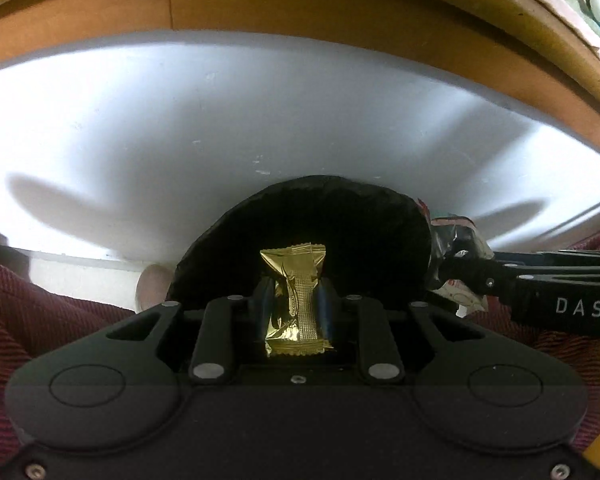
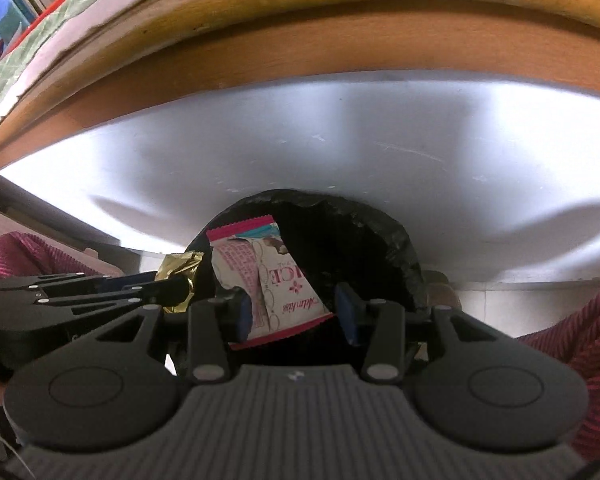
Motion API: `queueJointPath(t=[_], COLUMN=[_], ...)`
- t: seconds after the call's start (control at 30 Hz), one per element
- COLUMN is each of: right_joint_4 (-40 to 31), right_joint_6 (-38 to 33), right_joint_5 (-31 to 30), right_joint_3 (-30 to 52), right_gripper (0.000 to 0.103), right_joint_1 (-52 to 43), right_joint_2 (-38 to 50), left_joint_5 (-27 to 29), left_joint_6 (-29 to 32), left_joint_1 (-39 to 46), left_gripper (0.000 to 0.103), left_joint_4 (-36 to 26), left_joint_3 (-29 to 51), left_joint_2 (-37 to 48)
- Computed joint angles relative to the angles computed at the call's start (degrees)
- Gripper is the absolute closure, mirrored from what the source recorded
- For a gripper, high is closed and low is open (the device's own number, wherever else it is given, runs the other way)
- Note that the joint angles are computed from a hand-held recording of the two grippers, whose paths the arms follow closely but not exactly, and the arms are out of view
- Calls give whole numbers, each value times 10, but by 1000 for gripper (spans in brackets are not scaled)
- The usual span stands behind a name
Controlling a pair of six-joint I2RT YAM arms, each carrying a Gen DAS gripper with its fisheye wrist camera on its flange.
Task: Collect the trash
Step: 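Open the left tool over the bin while the right tool releases the wrapper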
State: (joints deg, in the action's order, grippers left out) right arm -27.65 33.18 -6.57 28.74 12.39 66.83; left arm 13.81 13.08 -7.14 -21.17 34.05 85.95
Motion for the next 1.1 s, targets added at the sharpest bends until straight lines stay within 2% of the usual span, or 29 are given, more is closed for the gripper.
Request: queueJointPath(t=[0.13,0.23,0.4,0.6,0.8,1.1], right_joint_4=[-13,-14,-21,-20,-19,-41], right_joint_6=[8,9,5,3,5,-4], right_joint_5=[2,4,5,6,13,31], right_joint_3=[9,14,26,27,24,23], right_gripper=[51,41,36,32,30,28], right_joint_1=[9,12,13,12,16,22], right_joint_2=[0,7,16,19,16,-25], left_joint_5=[-3,-6,-13,-19,-18,-14], left_joint_6=[1,-3,-9,-15,-7,3], left_joint_1=[-2,-8,-16,-24,-16,-17], left_gripper=[79,73,60,51,46,41], left_joint_4=[24,28,24,18,37,22], left_joint_3=[-5,-6,-2,0,-5,-18], left_joint_2=[20,25,28,28,41,-19])
